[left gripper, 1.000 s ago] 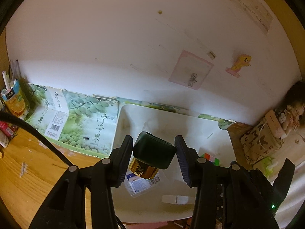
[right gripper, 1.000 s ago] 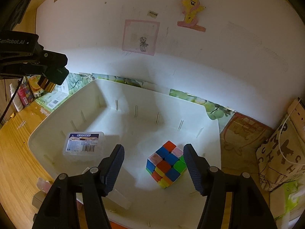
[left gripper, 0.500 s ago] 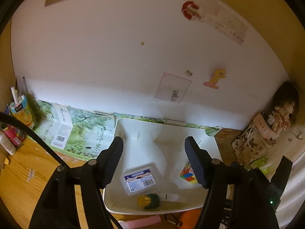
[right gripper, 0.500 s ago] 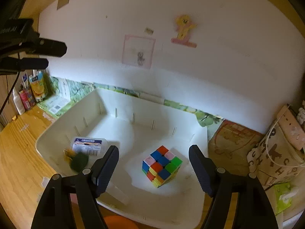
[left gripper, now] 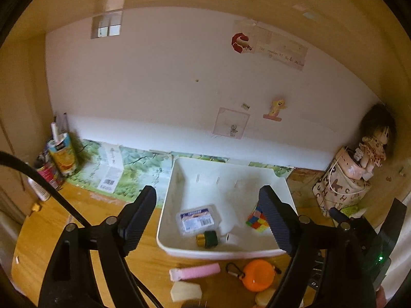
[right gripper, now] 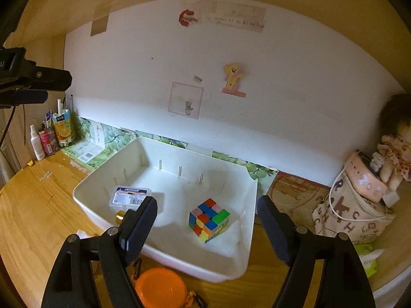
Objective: Organize rigid objects
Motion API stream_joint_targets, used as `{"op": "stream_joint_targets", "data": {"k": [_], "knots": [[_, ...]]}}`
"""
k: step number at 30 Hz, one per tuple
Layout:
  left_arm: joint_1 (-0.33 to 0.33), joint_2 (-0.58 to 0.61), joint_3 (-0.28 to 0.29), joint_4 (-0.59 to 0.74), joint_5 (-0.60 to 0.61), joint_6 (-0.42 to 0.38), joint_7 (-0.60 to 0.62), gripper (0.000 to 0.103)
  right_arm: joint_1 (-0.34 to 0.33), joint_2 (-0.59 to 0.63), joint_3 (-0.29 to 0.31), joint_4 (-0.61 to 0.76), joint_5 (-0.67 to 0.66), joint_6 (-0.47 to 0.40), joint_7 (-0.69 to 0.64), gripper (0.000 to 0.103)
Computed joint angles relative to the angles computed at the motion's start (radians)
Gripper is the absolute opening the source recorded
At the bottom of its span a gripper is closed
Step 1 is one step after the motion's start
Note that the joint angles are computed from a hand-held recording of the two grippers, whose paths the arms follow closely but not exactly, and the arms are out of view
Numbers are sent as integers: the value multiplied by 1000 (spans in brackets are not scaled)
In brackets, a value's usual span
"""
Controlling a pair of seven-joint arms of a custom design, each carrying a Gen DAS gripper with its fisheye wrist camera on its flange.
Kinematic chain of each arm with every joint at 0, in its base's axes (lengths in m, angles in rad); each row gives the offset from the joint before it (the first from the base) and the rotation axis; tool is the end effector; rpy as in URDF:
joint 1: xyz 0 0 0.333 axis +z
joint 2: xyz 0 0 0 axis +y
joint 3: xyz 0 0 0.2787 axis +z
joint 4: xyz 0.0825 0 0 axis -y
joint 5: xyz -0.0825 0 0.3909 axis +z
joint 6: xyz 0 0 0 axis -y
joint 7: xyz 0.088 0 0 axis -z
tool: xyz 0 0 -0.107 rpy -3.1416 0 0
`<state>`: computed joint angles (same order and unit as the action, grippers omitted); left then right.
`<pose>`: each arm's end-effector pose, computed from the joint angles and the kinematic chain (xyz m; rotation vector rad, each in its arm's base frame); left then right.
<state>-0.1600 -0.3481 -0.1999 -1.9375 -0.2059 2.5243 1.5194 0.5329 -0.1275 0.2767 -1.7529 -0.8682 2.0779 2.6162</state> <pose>0.4768 -0.1975 0.7014 -1.5605 1.9530 -1.1364 0.4141 0.3921 0.6396 -1.7303 1.6688 -1.0502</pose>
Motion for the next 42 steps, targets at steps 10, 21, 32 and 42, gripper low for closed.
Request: {"op": "stream_joint_targets", "data": {"k": [10, 21, 32, 42], "knots": [[19, -208, -15, -168, 37, -49, -56, 87, 17, -92, 52, -76, 2, -66, 39, 82], [24, -360, -21, -281, 53, -138, -86, 87, 30, -172, 92, -143, 67, -99, 82, 84], [15, -391, -30, -317, 58, -222, -79, 87, 32, -233, 98, -215, 203, -108, 176, 103], [1, -324, -16, -302, 38, -272, -49, 87, 25, -240, 65, -235, 354, -101, 261, 103]]}}
